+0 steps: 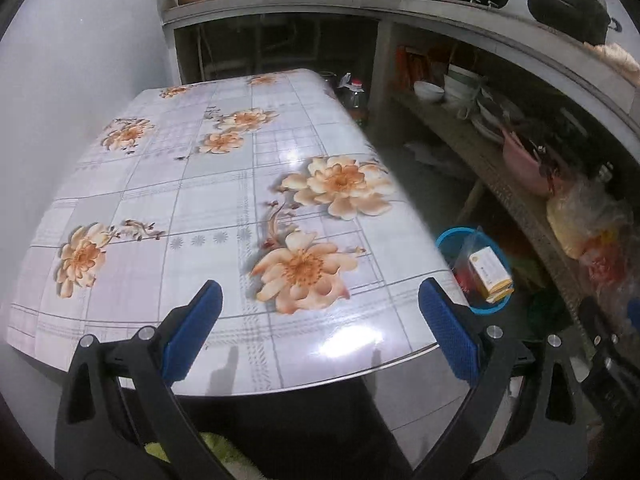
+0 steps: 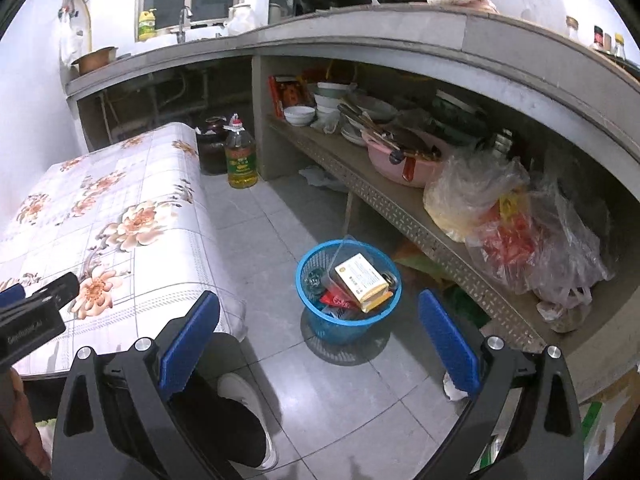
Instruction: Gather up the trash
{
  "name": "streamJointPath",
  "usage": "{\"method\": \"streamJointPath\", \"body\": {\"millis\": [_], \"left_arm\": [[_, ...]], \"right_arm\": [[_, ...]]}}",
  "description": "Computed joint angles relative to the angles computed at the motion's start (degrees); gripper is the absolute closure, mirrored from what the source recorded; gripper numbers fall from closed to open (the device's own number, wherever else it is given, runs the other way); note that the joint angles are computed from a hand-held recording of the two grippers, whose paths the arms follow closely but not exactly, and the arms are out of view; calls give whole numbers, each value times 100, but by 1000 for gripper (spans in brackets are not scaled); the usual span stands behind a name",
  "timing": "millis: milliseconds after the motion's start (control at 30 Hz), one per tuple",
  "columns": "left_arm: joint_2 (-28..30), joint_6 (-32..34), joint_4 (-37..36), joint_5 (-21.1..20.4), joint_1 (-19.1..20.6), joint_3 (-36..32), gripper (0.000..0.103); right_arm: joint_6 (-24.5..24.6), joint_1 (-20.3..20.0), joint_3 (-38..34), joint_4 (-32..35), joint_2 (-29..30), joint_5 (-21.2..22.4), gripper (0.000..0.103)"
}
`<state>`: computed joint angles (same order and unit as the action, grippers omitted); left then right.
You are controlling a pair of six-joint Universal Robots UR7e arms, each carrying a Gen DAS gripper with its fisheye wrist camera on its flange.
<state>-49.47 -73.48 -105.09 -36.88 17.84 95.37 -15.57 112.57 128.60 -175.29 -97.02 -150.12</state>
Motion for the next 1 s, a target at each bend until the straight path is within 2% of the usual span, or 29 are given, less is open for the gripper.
{"method": "streamJointPath", "body": {"millis": [233,633,1000], "left_arm": [[61,-67,313,22,-48,-92,9],[44,-429,1414,151,-127,-300,9],[-21,-322,1324,100,-123,-257,8]], "right_arm": [[316,-185,-12,432,-160,-101,6],[187,-387,-51,445,-189,27,6],[146,-382,-84,535,-122,90,6]]}}
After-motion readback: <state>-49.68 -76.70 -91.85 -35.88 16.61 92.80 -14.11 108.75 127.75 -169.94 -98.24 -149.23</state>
